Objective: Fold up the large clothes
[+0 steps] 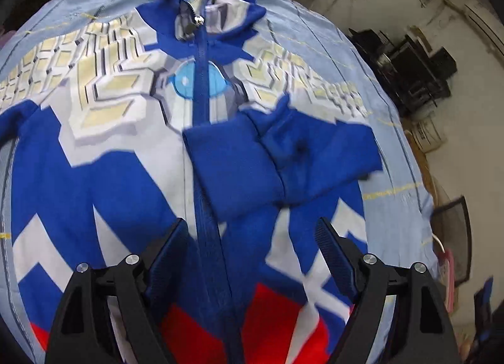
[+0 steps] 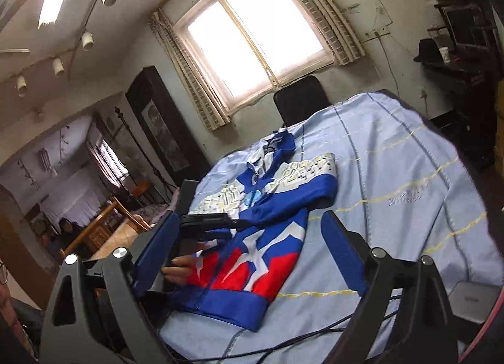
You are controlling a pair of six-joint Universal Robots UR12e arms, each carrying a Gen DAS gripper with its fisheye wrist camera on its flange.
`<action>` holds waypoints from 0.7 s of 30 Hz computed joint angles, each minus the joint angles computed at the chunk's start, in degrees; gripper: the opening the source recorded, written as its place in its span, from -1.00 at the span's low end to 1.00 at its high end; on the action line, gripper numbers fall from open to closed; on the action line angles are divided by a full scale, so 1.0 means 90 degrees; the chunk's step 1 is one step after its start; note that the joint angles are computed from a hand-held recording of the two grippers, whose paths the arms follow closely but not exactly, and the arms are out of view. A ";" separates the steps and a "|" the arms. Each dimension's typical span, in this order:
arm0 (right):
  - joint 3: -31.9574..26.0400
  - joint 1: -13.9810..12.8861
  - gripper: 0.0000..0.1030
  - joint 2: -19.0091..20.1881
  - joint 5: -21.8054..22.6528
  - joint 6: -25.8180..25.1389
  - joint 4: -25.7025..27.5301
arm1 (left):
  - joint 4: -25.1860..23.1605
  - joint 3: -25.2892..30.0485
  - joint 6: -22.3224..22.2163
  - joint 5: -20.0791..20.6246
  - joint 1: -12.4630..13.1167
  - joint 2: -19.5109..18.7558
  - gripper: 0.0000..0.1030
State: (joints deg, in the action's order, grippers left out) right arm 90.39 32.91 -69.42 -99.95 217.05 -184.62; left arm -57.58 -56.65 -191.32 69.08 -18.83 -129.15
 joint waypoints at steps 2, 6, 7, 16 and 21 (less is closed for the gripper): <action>0.0038 -0.0036 0.73 0.0093 0.0113 0.0170 -0.0303 | 0.0025 0.0173 -0.0033 0.0091 -0.0025 -0.0107 0.60; 0.0082 -0.0173 0.73 0.0216 0.0473 0.0540 -0.0556 | -0.0042 0.0457 0.0041 0.0254 -0.0082 -0.0273 0.48; 0.0057 -0.0195 0.73 0.0246 0.0481 0.0589 -0.0490 | -0.0087 0.0516 0.0103 0.0277 -0.0086 -0.0300 0.45; -0.0518 -0.0356 0.73 0.0590 0.0489 0.0830 0.0856 | -0.0224 0.0719 0.0218 0.0144 -0.0066 -0.0426 -0.27; -0.0752 -0.0455 0.73 0.0810 0.0600 0.1113 0.1001 | -0.0171 0.0761 0.0188 0.0057 -0.0045 -0.0462 -0.50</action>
